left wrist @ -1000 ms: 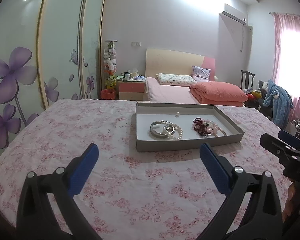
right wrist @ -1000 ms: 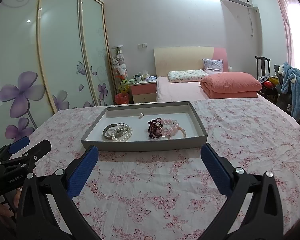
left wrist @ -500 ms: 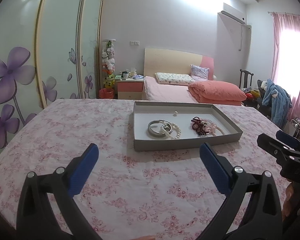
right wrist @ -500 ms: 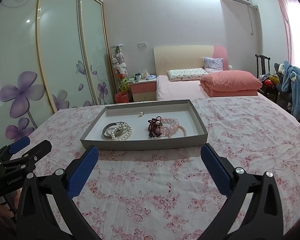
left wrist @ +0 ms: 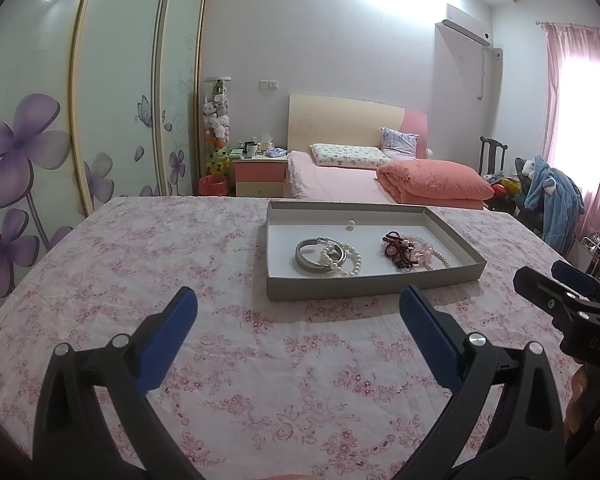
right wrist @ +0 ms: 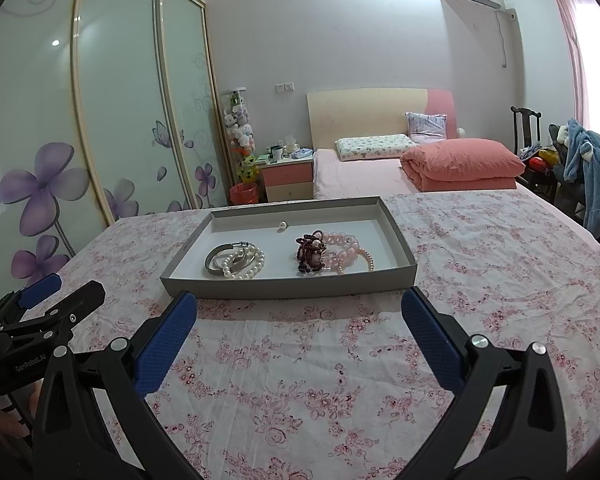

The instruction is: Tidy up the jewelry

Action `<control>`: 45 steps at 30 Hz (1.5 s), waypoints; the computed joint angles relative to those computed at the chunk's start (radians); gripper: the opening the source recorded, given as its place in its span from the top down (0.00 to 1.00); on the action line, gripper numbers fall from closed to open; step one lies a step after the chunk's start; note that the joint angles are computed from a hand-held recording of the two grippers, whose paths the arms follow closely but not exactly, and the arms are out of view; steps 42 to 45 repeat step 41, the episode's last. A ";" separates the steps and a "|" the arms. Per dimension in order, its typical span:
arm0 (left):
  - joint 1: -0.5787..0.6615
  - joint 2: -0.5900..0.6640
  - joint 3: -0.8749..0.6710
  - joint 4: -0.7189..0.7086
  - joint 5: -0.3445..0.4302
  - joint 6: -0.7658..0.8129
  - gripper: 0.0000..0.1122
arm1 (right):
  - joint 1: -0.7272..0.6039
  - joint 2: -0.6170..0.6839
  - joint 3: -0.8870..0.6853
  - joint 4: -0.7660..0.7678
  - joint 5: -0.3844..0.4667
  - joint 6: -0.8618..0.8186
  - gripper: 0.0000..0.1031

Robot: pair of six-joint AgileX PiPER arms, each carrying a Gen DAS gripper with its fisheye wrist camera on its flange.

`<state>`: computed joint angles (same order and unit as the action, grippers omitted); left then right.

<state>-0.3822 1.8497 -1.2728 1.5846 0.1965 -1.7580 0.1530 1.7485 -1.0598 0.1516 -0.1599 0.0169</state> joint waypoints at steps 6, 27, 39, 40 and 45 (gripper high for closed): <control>0.000 0.002 0.003 0.013 -0.001 -0.012 0.12 | 0.002 -0.001 0.001 0.013 0.000 -0.011 0.02; -0.004 0.005 0.001 0.011 0.004 -0.011 0.12 | -0.003 -0.001 -0.009 -0.011 0.012 0.012 0.02; -0.006 0.008 0.007 0.028 0.006 -0.031 0.12 | 0.002 0.000 0.004 0.007 0.000 -0.002 0.02; -0.006 0.006 0.011 0.037 0.006 -0.039 0.12 | 0.002 0.000 0.005 0.008 -0.001 -0.003 0.02; -0.006 0.007 0.007 0.028 0.006 -0.031 0.12 | 0.002 0.000 0.005 0.008 0.000 -0.003 0.02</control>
